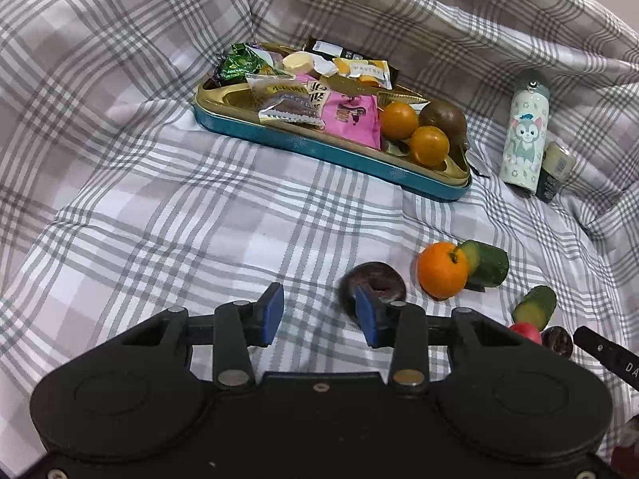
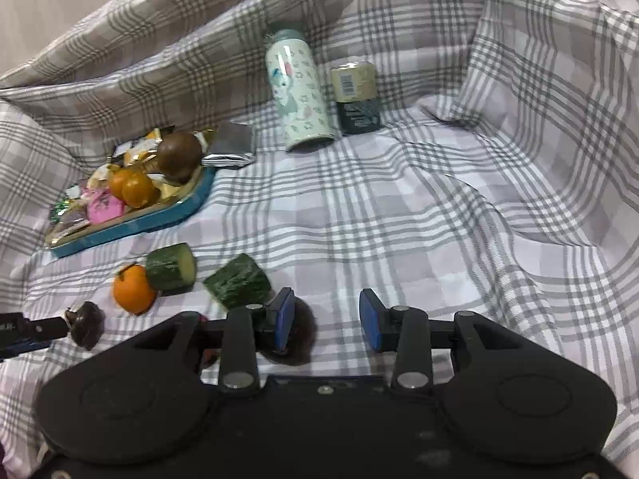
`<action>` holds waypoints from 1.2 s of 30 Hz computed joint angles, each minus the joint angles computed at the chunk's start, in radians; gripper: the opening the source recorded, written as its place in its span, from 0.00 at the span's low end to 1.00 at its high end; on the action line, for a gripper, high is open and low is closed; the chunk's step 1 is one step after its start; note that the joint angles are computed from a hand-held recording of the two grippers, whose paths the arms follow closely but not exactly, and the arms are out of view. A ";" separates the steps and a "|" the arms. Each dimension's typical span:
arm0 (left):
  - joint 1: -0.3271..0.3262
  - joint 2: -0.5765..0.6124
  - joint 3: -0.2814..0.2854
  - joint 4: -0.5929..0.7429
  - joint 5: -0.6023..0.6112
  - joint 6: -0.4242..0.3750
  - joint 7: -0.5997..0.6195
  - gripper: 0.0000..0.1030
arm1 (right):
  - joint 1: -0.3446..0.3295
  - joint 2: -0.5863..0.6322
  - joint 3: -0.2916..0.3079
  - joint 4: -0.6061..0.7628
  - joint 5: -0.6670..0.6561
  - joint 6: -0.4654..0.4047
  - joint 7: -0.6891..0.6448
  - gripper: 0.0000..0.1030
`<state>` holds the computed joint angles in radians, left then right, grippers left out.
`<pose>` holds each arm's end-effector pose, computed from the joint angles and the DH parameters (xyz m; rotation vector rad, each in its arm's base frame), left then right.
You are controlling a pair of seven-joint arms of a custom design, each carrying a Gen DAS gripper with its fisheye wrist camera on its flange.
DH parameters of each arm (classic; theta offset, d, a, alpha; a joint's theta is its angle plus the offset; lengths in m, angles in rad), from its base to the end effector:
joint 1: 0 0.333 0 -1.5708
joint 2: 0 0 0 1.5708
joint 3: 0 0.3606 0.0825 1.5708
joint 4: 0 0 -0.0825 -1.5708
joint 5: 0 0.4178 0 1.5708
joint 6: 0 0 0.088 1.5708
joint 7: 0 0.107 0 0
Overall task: Organize fruits
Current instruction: 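Lift both tools out of the tray toward the dark mangosteens, then grasp a dark mangosteen with the left tool while the right tool grasps another mangosteen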
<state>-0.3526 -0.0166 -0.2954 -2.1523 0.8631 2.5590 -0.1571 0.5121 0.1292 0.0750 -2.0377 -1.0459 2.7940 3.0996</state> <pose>0.4674 -0.3686 0.4747 -2.2043 1.3976 -0.8162 0.5127 0.3873 0.4602 -1.6360 1.7268 -0.5703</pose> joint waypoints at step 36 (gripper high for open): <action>-0.096 0.114 0.031 0.106 0.241 -0.074 0.075 0.50 | 0.049 0.047 -0.018 0.034 0.027 0.020 -0.155 0.50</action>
